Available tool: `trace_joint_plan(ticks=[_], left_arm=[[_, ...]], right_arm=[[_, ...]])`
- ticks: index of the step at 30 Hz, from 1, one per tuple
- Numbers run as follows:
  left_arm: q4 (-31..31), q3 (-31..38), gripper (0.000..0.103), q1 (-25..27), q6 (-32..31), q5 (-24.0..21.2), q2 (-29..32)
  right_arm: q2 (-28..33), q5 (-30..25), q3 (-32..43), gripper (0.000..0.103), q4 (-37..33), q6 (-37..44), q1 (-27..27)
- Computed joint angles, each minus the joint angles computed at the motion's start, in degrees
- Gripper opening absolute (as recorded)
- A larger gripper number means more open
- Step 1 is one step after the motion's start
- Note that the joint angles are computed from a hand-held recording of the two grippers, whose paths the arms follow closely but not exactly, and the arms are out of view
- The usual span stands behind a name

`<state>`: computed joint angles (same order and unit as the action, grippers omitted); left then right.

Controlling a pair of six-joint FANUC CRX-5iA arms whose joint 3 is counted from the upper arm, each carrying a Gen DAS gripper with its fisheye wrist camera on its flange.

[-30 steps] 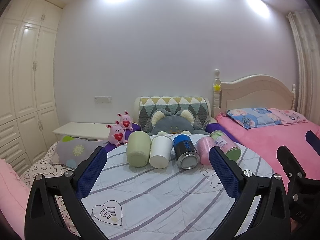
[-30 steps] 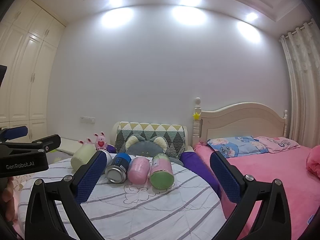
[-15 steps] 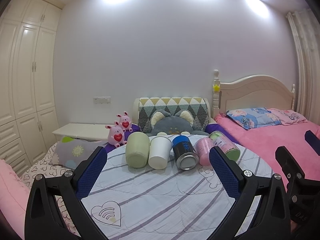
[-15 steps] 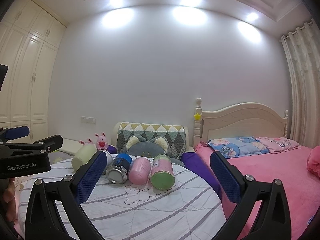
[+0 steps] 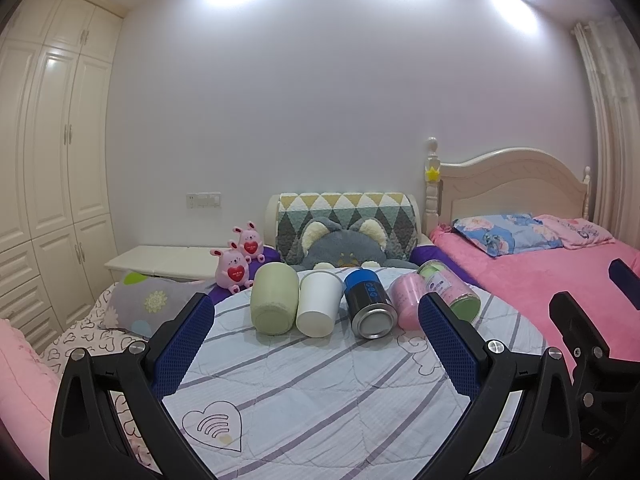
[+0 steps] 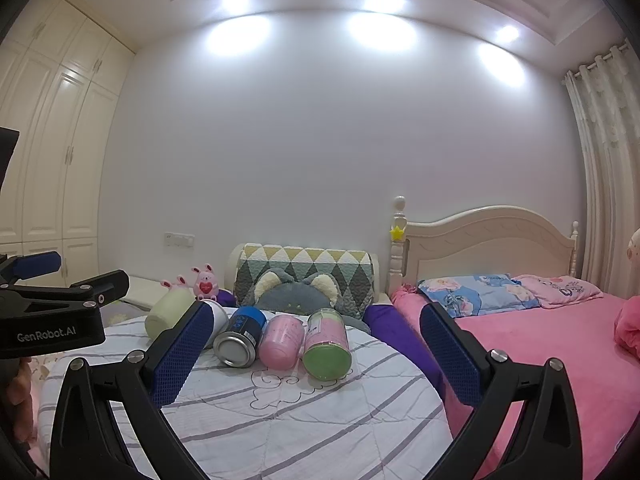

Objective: Flip cup upright

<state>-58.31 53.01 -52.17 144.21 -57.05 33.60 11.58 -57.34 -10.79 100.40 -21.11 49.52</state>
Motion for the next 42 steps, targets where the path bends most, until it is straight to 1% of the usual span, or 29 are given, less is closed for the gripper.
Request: trace_joint_plan(ticks=[5, 12, 17, 21, 26, 35, 40, 42], left_arm=[[1.25, 1.18, 0.103, 0.3, -1.42, -0.62, 0.62], [2.94, 2.93, 0.103, 0.78, -3.99, -1.57, 1.61], [6.31, 5.86, 0.103, 1.6, -8.07, -3.1, 3.31], [9.58, 8.56, 0.103, 2.39, -11.79, -4.61, 5.11], [13.6, 16.27, 0.103, 3.26, -18.6, -9.93, 10.01], [19.37, 26.54, 0.103, 4.48, -25.57, -16.84, 16.65], [23.07, 35.19, 0.103, 5.68, -28.79, -22.32, 21.92], [24.85, 40.03, 0.103, 6.38, -30.18, -25.02, 24.7]], right_arm=[[-0.4, 0.57, 0.03, 0.103, -1.27, 1.15, 0.18], [-0.53, 2.06, 1.7, 0.103, -6.07, 5.47, 0.51], [-0.2, 3.35, 4.0, 0.103, -12.91, 10.81, 0.83], [0.33, 4.08, 6.67, 0.103, -20.64, 16.21, 1.05], [0.74, 5.13, 8.5, 0.103, -27.85, 19.84, 0.75], [2.31, 3.27, 12.9, 0.103, -40.35, 27.89, 0.74], [4.34, 0.81, 16.62, 0.103, -45.83, 33.46, 0.8], [4.97, 0.6, 17.94, 0.103, -47.88, 35.33, 0.62]])
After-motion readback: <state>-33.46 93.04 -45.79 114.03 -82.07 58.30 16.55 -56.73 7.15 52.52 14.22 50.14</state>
